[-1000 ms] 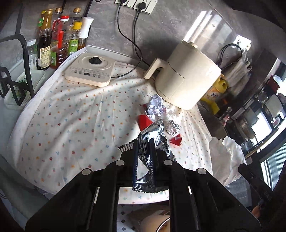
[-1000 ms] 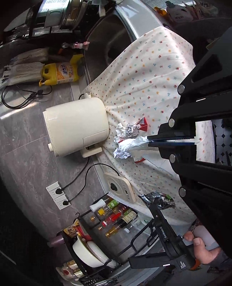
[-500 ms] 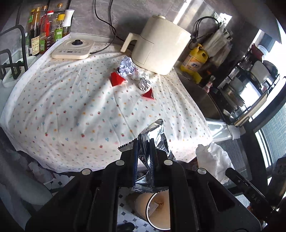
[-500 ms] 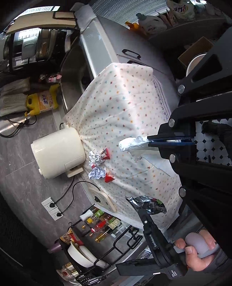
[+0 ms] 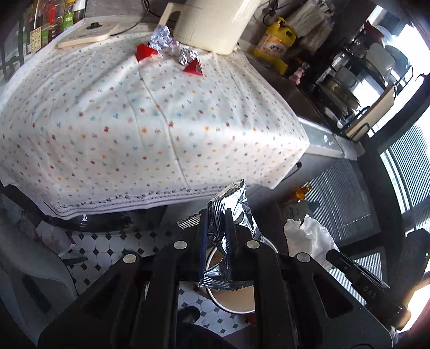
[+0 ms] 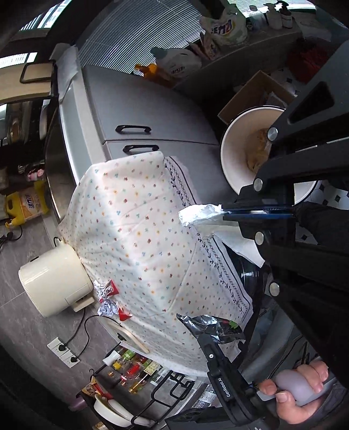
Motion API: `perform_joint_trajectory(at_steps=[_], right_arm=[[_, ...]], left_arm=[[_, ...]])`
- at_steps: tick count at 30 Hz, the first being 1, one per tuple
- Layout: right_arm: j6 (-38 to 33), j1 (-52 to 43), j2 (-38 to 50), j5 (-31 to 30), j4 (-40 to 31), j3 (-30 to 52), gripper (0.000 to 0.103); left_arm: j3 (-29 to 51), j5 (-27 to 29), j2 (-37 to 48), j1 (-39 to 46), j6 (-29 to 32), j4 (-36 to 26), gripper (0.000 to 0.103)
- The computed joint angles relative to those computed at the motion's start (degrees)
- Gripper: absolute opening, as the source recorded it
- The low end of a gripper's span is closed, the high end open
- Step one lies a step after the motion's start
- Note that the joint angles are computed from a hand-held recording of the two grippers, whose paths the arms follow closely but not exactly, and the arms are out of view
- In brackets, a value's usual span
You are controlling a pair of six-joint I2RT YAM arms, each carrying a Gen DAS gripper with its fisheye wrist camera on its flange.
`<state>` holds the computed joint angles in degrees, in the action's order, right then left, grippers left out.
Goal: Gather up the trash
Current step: 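Carry the foil bag and tissue with both tools over the white bucket, then open both tools to drop the foil bag and tissue into the bucket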
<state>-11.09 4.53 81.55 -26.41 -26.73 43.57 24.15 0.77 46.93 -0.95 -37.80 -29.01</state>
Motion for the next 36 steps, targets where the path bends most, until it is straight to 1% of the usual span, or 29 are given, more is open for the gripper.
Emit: perform_joint_trajectory(at_steps=[2, 4, 7, 9, 11, 14, 16, 19, 20, 22, 23, 24, 25, 28, 30, 33, 34, 35, 36], right_arm=[[-1.83, -2.70, -0.01, -0.35, 0.08, -1.48, 0.003], [-3.61, -5.21, 0.16, 0.00, 0.55, -3.16, 0.003], [-6.18, -9.15, 1.44, -0.42, 1.94, -5.40, 0.003], [-7.54, -10.99, 1.48, -1.06, 4.26, -7.13, 0.003], [-7.12, -12.56, 1.95, -0.29, 4.87, -7.32, 0.003], [-8.33, -15.37, 1.38, 0.13, 5.21, -7.75, 0.003], [-9.50, -16.97, 1.32, 0.50, 4.87, -7.70, 0.003], [-10.50, -18.96, 1.59, 1.12, 4.46, -7.27, 0.003], [-10.80, -19.52, 1.77, 1.25, 4.28, -7.08, 0.003], [-10.89, -19.80, 2.06, 1.39, 4.27, -6.86, 0.003], [-10.91, -19.72, 2.17, 1.44, 4.41, -6.88, 0.003], [-10.66, -19.31, 2.43, 1.56, 4.67, -6.87, 0.003], [-10.31, -18.67, 2.90, 1.76, 5.01, -6.84, 0.003], [-9.19, -16.47, 4.60, 3.18, 6.90, -7.43, 0.003], [-8.94, -14.70, 6.24, 4.12, 8.27, -7.71, 0.003], [-7.61, -10.81, 8.46, 8.03, 9.68, -7.61, 0.007], [-6.98, -9.66, 9.39, 9.12, 9.46, -6.98, 0.016], [-5.76, -8.84, 9.50, 9.79, 9.72, -6.71, 0.048], [-4.02, -8.13, 8.41, 10.35, 10.82, -7.15, 0.063]], left_arm=[[-2.02, -0.73, 2.36, -4.09, -2.61, 3.13, 0.012], [-4.06, -0.86, 6.13, -7.76, -4.86, 7.66, 0.012], [-6.17, -0.17, 15.33, -12.91, -8.43, 17.23, 0.012], [-6.73, 0.66, 22.37, -15.81, -9.96, 24.59, 0.012], [-6.78, 1.97, 29.64, -17.97, -11.08, 32.17, 0.012], [-5.73, 4.04, 39.33, -20.43, -12.27, 40.82, 0.012], [-4.46, 6.05, 45.68, -21.75, -13.24, 45.56, 0.013], [-1.98, 8.02, 52.24, -23.47, -13.90, 50.12, 0.016], [-1.50, 8.30, 53.35, -23.61, -13.81, 50.84, 0.020], [-0.77, 9.64, 55.25, -23.21, -14.24, 52.23, 0.039], [-0.77, 10.59, 55.75, -22.69, -14.68, 53.02, 0.044], [-1.02, 11.03, 55.71, -22.35, -15.00, 53.54, 0.056], [-1.36, 11.18, 55.06, -21.98, -15.07, 53.33, 0.063], [-3.01, 11.61, 51.04, -19.53, -13.47, 51.21, 0.069], [-4.66, 11.43, 46.74, -16.78, -12.13, 48.61, 0.073], [-6.57, 10.90, 38.76, -12.32, -9.37, 42.13, 0.077], [-6.98, 10.57, 35.69, -10.76, -8.42, 39.30, 0.079], [-7.10, 10.19, 32.80, -9.18, -7.52, 36.40, 0.080], [-7.30, 10.03, 29.71, -7.41, -6.67, 33.69, 0.081]])
